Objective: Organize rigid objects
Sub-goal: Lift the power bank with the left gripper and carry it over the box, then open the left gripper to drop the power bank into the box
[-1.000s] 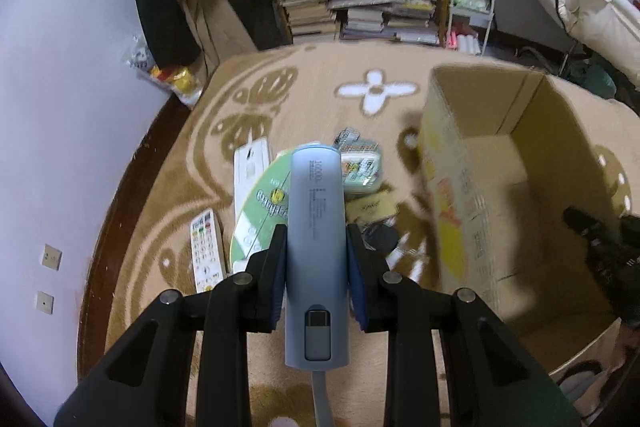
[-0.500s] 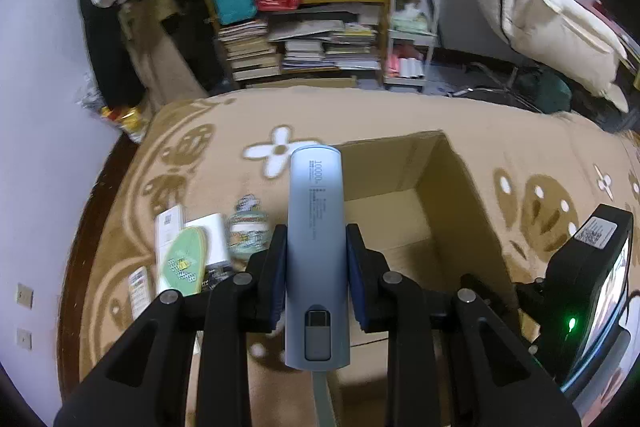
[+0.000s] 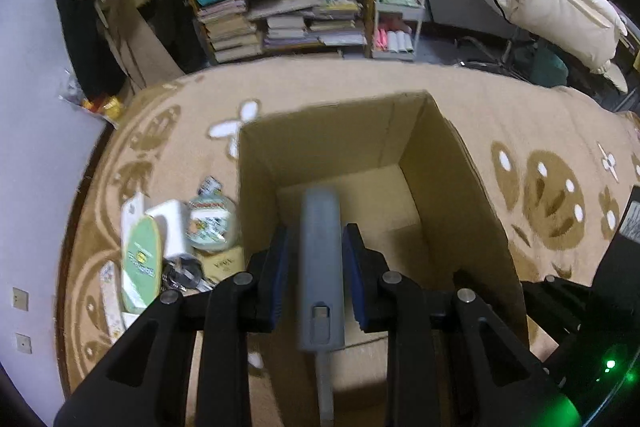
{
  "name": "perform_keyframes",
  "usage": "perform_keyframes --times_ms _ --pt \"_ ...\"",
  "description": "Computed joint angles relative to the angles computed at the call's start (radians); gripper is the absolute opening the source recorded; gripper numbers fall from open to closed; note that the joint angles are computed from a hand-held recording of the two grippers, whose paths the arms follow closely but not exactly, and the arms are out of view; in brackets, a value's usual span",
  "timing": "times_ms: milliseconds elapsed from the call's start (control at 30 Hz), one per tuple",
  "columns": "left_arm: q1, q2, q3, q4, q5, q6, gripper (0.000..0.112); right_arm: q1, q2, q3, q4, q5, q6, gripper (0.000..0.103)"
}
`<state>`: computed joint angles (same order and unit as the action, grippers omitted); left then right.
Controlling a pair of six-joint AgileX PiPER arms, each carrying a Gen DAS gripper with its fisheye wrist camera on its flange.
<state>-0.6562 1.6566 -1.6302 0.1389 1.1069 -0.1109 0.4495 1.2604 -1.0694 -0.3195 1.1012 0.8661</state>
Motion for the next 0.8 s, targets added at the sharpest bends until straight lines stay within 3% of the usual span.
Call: perform_keyframes --times_ms 200,600,667,733,800 --pt "0.034 0.004 -0.058 -0.002 0.045 0.034 0.026 0.024 0.005 -0.001 -0.022 0.012 0.013 0.007" --pt "0.206 -0.043 -0.008 -0.031 0.047 0.133 0.033 0.020 0.004 -0.003 -0.016 0.011 0.009 0.007" --pt "0.235 -0.055 0.009 -0.040 0.047 0.155 0.039 0.020 0.005 -0.003 -0.016 0.012 0.009 0.007" --pt "0.272 -0.083 0.049 -0.037 0.012 0.173 0.062 0.021 0.004 -0.003 -0.017 0.012 0.009 0.007" --pt "0.294 -0.101 0.078 -0.022 -0.014 0.166 0.064 0.020 0.004 -0.003 -0.017 0.013 0.008 0.006"
